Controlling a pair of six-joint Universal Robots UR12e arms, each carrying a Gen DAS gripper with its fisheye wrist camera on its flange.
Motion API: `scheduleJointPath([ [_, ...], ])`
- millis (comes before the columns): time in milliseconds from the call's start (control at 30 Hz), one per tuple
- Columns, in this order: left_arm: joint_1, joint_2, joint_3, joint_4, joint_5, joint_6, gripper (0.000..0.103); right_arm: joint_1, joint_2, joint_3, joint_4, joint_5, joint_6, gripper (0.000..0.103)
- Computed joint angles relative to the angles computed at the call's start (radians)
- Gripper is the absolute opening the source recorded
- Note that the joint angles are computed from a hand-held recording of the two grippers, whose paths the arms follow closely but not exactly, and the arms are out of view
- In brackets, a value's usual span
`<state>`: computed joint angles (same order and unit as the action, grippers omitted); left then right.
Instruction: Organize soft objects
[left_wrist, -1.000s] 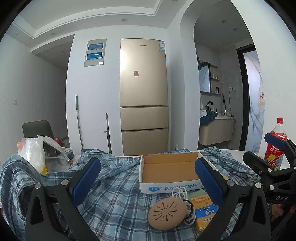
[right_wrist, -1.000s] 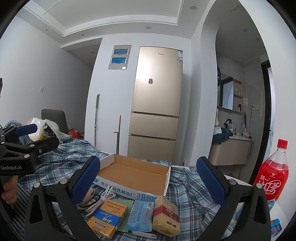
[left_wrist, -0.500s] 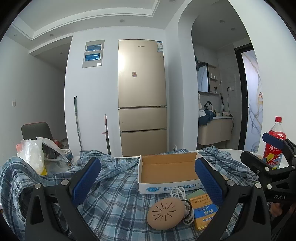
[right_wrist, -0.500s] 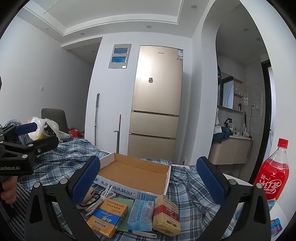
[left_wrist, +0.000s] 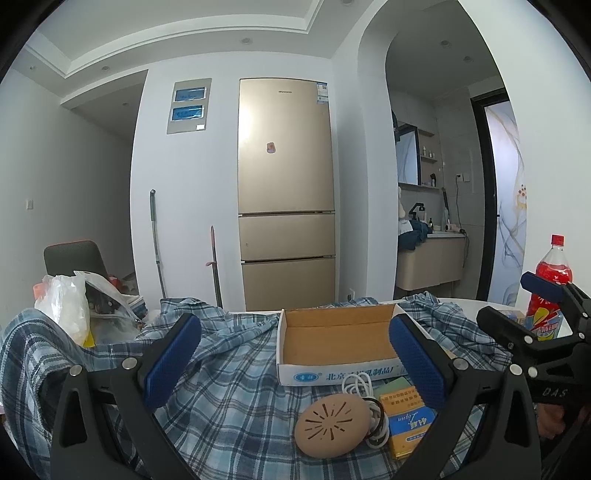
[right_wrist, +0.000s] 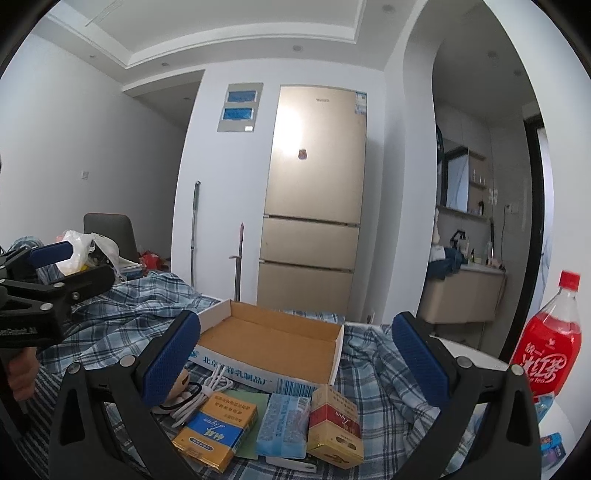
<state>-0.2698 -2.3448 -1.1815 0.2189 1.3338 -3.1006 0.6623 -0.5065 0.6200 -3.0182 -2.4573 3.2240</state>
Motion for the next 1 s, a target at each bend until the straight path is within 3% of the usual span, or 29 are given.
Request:
scheduleJointPath([
  [300, 0.001, 0.0, 0.002, 0.002, 0.007, -0.003, 0.103, -0.007, -0.031, 0.052, 0.008, 0.014, 0.07, 0.103],
  [700, 0.004, 0.001, 0.014, -0.056, 0.014, -0.04, 0.103, 0.002, -0.004, 0.008, -0.005, -0.044, 0.033, 0.103],
  [1000, -0.002, -0.001, 0.011, -0.03, 0.026, -0.019, 0.103, 0.003, -0.001, 0.001, -0.005, -0.054, 0.031, 0.103],
])
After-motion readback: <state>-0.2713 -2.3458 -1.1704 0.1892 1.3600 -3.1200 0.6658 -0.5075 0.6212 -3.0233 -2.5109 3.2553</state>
